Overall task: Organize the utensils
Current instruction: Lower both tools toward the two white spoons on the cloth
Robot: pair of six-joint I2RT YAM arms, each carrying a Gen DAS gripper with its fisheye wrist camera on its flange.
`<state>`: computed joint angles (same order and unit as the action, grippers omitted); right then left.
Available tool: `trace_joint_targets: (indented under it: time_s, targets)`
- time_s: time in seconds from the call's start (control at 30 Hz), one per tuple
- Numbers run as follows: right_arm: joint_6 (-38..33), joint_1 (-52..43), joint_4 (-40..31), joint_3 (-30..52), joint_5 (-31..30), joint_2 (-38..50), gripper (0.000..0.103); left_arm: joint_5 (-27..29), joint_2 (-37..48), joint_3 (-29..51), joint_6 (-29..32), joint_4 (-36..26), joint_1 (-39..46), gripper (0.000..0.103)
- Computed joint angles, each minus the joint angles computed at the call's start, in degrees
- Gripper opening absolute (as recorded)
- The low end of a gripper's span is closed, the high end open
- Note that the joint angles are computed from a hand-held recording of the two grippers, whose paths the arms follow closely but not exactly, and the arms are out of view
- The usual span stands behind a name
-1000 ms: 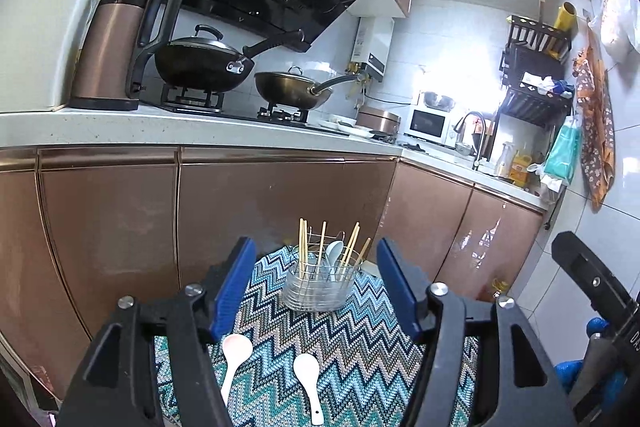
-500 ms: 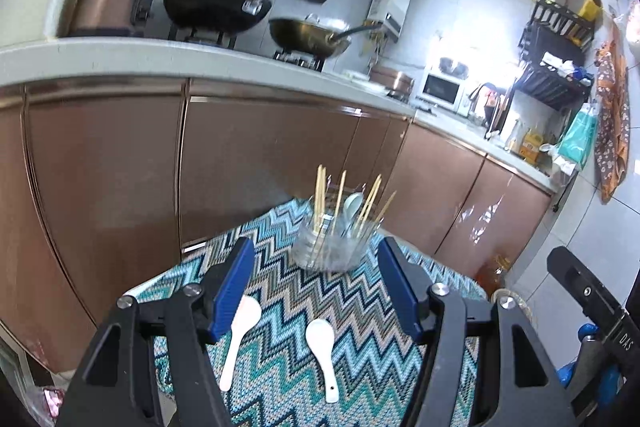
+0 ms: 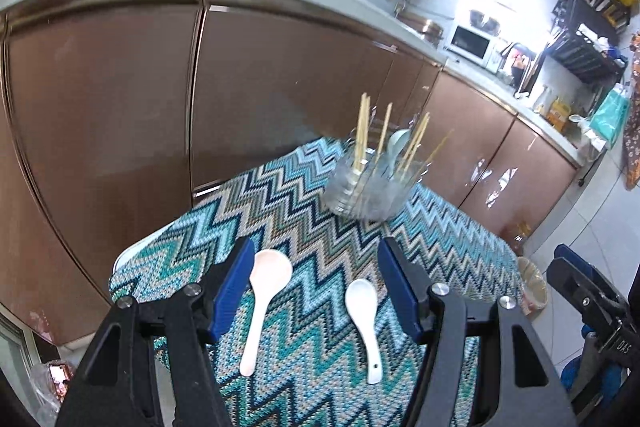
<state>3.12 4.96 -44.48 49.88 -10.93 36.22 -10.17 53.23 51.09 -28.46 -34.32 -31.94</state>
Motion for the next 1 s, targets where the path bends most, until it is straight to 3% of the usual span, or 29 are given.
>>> trace_joint_targets:
  time_s: [0.3,0.53,0.7,0.8,0.87,1.0]
  targets:
    - [-1.85,-4.82,1.95,-2.26,-5.58,7.20,0.103,9.32,5.75,-2.36,3.06,2.68,9.87,0.062]
    - [-3.14,-4.69,3.62,-4.11,-7.44,12.70,0.102,19.76,12.23,-3.81,6.52,4.69,18.10,0.062]
    - [-4.08,-4.51,4.65,-4.70,-10.42,18.60,0.091,30.19,18.54,-3.47,9.04,5.84,24.69,0.060]
    - [-4.84,-4.83,5.35,-4.51,-13.52,23.42,0.077,34.33,23.45,-2.05,11.57,5.78,25.88,0.060]
    - [-5.78,-4.91,5.93,-3.93,-15.67,27.56,0.064,35.22,26.23,-1.20,12.13,6.25,25.70,0.060]
    - [-8.34,-4.73,6.56,-1.83,-18.97,34.40,0.051,34.98,30.30,0.97,14.31,6.96,25.35,0.052]
